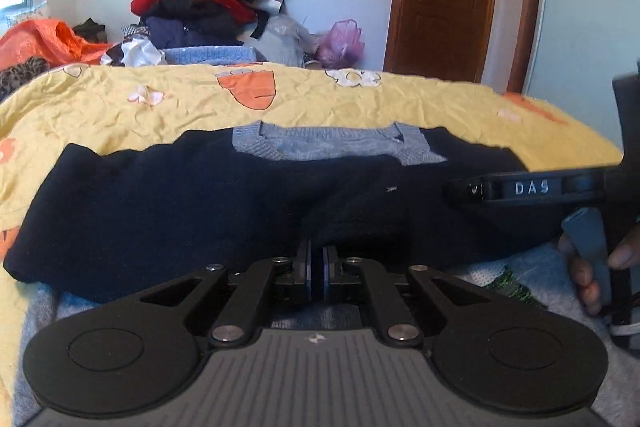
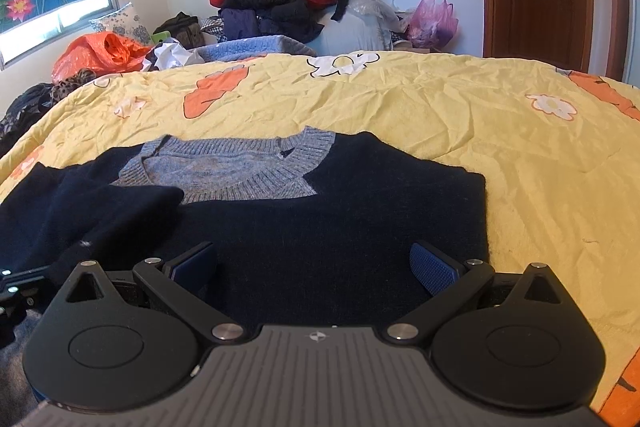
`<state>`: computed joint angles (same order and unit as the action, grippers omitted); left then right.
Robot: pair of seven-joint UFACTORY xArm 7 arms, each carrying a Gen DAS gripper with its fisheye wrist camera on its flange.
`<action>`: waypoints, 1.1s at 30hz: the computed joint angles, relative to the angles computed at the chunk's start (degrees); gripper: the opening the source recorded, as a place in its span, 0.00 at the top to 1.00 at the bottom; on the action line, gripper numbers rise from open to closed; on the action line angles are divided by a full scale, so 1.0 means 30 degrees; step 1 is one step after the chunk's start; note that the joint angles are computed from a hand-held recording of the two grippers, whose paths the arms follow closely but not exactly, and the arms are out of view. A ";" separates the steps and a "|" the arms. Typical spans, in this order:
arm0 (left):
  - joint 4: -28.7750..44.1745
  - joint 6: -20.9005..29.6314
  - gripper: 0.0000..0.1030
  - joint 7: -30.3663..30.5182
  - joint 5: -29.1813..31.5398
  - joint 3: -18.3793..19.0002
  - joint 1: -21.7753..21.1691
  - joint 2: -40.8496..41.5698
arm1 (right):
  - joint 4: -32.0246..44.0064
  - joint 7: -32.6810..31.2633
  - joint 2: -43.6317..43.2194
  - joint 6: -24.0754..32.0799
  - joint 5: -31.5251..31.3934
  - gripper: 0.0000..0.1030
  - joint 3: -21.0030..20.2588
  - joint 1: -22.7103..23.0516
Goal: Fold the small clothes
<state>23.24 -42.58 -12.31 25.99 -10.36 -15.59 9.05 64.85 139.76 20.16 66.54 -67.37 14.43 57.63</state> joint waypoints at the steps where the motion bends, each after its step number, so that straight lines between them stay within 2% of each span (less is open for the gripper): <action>1: 0.0173 0.0051 0.92 -0.0999 0.1397 0.0092 0.0590 0.0177 | -0.0061 0.0083 -0.0041 -0.0015 -0.0036 0.00 -0.0002 0.0010; 2: 0.0270 -0.0289 0.89 -0.1858 0.2363 0.0102 0.1019 0.0296 | -0.0049 0.0084 -0.0031 -0.0006 -0.0040 0.00 0.0003 0.0009; 4: 0.0595 -0.1289 0.78 -0.3664 0.4753 0.0248 0.2021 0.0829 | -0.0010 -0.0065 -0.0015 0.0055 0.0064 0.00 0.0027 0.0004; 5: 0.0746 -0.1738 0.67 -0.4335 0.5413 0.0282 0.2315 0.1101 | 0.0057 -0.0200 0.0023 0.0105 0.0144 0.00 0.0036 0.0004; 6: 0.0688 -0.2274 0.47 -0.4670 0.5543 0.0350 0.2489 0.1227 | 0.0156 -0.0379 0.0076 0.0174 0.0252 0.00 0.0044 0.0012; 7: 0.0422 -0.3073 0.35 -0.4566 0.4912 0.0404 0.2467 0.1341 | 0.0243 -0.0563 0.0132 0.0218 0.0353 0.00 0.0049 0.0025; 8: 0.0012 -0.4192 0.14 -0.4086 0.3610 0.0400 0.2249 0.1536 | 0.0265 -0.0690 0.0126 0.0187 0.0401 0.00 0.0039 0.0028; 9: -0.0397 -0.5517 0.04 -0.3545 0.2291 0.0394 0.2024 0.1826 | 0.0239 -0.0814 0.0047 0.0077 0.0453 0.00 0.0037 0.0001; 11: -0.0612 -0.7300 0.03 -0.3661 0.1753 0.0512 0.2163 0.2438 | 0.0492 -0.1463 -0.0197 0.0040 0.1214 0.02 0.0133 -0.0143; 12: -0.0521 -0.7395 0.03 -0.4232 0.2015 0.0585 0.2375 0.2563 | 0.0577 -0.1117 -0.0403 0.0088 0.1213 0.06 0.0171 -0.0086; 14: -0.0249 -0.6747 0.03 -0.5493 0.2329 0.0659 0.2667 0.2509 | 0.0005 0.1436 -0.1246 -0.0997 -0.0796 0.08 0.0025 0.0149; 18: 0.0598 -0.5645 0.03 -0.8692 0.3809 0.0821 0.3618 0.2711 | -0.0082 0.5245 -0.1577 -0.6317 -0.5020 0.12 -0.0093 -0.1244; 20: 0.0913 -0.5359 0.03 -0.9983 0.4187 0.0888 0.4003 0.2897 | 0.0179 0.8713 -0.1118 -0.9485 -0.7238 0.19 -0.0429 -0.2236; 22: 0.0976 -0.5489 0.03 -1.0771 0.4544 0.0989 0.4341 0.3082 | 0.0657 1.0489 -0.0446 -1.1482 -0.8198 0.26 -0.0547 -0.3059; 24: 0.0916 -0.5636 0.03 -1.0618 0.4373 0.1021 0.4274 0.3166 | 0.1335 0.9068 0.0254 -1.1366 -0.6742 0.30 -0.0428 -0.3208; 28: 0.0726 -0.5984 0.03 -0.9592 0.3836 0.1002 0.3922 0.3141 | 0.2723 0.5982 0.1181 -1.0386 -0.4755 0.33 -0.0730 -0.2320; 30: 0.0777 -0.6002 0.03 -0.9530 0.3801 0.0989 0.3904 0.3193 | 0.3090 0.3501 0.1366 -0.9651 -0.2851 0.52 -0.0820 -0.2016; 31: 0.0804 -0.5961 0.03 -0.9612 0.3829 0.0976 0.3921 0.3187 | 0.3009 0.2833 0.1301 -0.9431 -0.2199 0.68 -0.0927 -0.1890; 32: 0.0790 -0.5888 0.03 -0.9745 0.3834 0.0964 0.3942 0.3129 | 0.2826 0.2867 0.1182 -0.9426 -0.2204 0.75 -0.1179 -0.1666; 33: 0.0744 -0.5855 0.03 -0.9805 0.3800 0.0958 0.3939 0.3090 | 0.2686 0.3009 0.1041 -0.9309 -0.2360 0.78 -0.1386 -0.1408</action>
